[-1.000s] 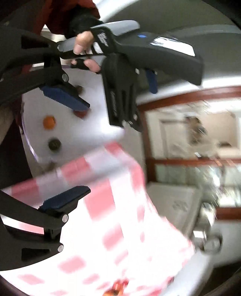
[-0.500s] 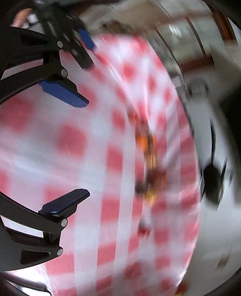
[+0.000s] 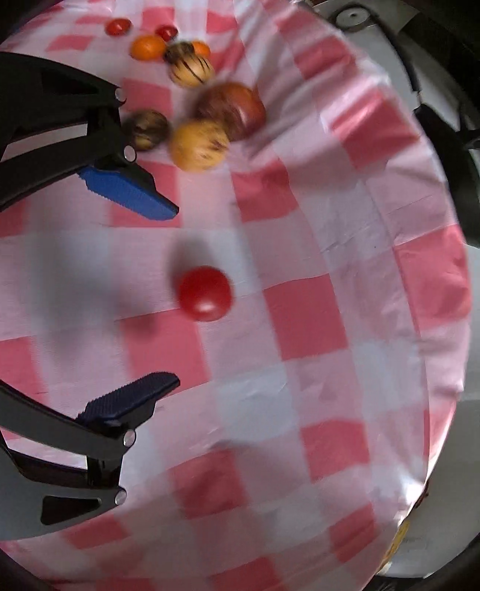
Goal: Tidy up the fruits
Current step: 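Grasp the red tomato with the right gripper and lift it, then grasp a dark brown fruit with the left gripper while the right holds the tomato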
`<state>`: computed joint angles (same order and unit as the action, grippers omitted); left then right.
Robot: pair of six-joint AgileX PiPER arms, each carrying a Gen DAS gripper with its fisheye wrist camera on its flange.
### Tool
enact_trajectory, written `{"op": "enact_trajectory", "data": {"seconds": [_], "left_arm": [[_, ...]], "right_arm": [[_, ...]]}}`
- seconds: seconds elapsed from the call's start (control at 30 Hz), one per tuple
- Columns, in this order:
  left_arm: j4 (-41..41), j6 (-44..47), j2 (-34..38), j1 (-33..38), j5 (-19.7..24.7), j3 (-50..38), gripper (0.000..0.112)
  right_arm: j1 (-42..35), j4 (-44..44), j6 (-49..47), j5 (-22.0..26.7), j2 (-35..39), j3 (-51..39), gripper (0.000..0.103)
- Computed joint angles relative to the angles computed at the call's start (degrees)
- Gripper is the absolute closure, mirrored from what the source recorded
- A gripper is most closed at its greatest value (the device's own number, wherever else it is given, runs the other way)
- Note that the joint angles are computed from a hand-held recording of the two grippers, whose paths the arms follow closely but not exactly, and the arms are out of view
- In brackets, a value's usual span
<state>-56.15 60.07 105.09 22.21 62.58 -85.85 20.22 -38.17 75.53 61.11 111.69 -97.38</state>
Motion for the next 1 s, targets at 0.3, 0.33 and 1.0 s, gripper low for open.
{"op": "enact_trajectory", "data": {"seconds": [0.3, 0.33, 1.0], "left_arm": [[2.62, -2.1, 0.27, -1.19, -1.01, -0.8, 0.011], [3.28, -2.49, 0.24, -1.56, -1.2, -0.88, 0.011], [30.03, -31.83, 16.21, -31.9, -8.13, -30.63, 0.015]], "right_arm": [[1.07, -0.37, 6.66, -5.17, -4.46, 7.98, 0.068], [2.01, -1.44, 10.0, -6.62, -6.4, 11.01, 0.068], [12.0, -20.71, 44.4, -6.95, -17.79, 29.55, 0.068]]}}
